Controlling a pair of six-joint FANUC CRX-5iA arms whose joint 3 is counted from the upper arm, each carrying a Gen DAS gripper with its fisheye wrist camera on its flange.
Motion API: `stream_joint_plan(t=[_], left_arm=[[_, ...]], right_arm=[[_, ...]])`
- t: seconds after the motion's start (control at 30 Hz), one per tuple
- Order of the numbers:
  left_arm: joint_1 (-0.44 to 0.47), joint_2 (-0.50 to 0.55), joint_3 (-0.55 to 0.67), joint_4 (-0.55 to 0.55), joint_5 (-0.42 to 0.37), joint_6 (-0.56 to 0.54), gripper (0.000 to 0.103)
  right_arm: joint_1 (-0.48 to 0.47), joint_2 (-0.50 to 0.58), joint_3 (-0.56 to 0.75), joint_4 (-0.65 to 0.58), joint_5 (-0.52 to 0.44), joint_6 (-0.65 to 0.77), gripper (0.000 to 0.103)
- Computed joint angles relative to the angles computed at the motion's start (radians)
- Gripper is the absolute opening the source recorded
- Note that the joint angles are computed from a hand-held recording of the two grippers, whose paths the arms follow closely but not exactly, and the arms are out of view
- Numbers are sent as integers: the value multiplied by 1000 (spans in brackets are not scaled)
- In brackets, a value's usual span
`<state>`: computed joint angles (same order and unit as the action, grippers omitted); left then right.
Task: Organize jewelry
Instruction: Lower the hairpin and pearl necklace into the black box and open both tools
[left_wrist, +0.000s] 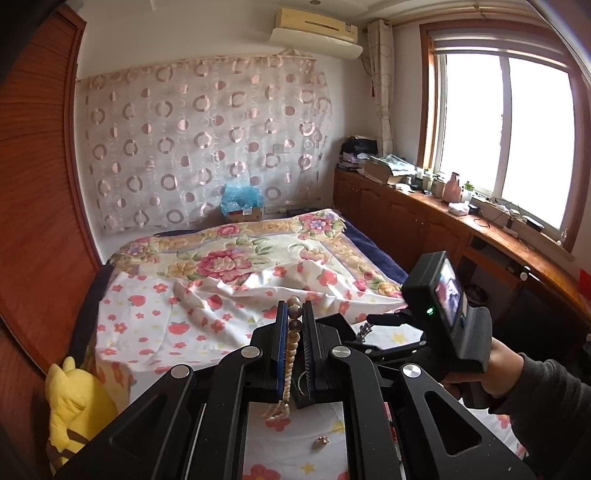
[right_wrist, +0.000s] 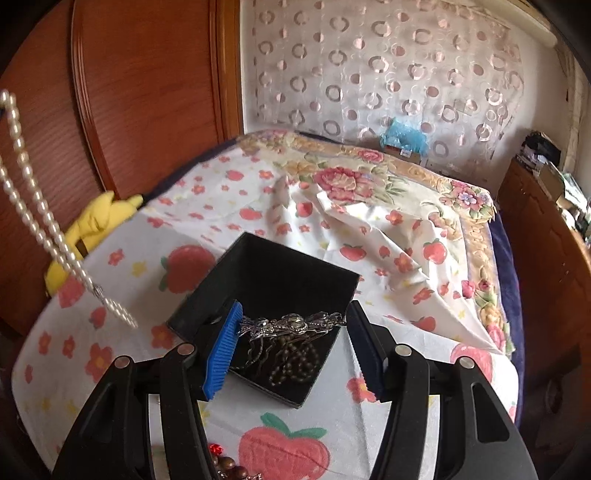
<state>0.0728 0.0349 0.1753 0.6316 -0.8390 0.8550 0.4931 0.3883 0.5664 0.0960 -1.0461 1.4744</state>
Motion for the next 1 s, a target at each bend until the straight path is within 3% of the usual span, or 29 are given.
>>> stream_joint_plan(t=[0.2,0.27,0.4,1.0], left_arm=[[0,19,27,-6,-5,5,7],[-1,34,47,-15,-10,14,7],[-7,52,60,-19,-2,27,7],[-64,195,241,-36,-2,84,7]], right_arm=[[12,82,89,1,-64,-3,62],[11,86,90,-5,-50,-10,70],[-6,32,19,-46,53,-21,77],[-97,-90,-116,-153,125,44,77]])
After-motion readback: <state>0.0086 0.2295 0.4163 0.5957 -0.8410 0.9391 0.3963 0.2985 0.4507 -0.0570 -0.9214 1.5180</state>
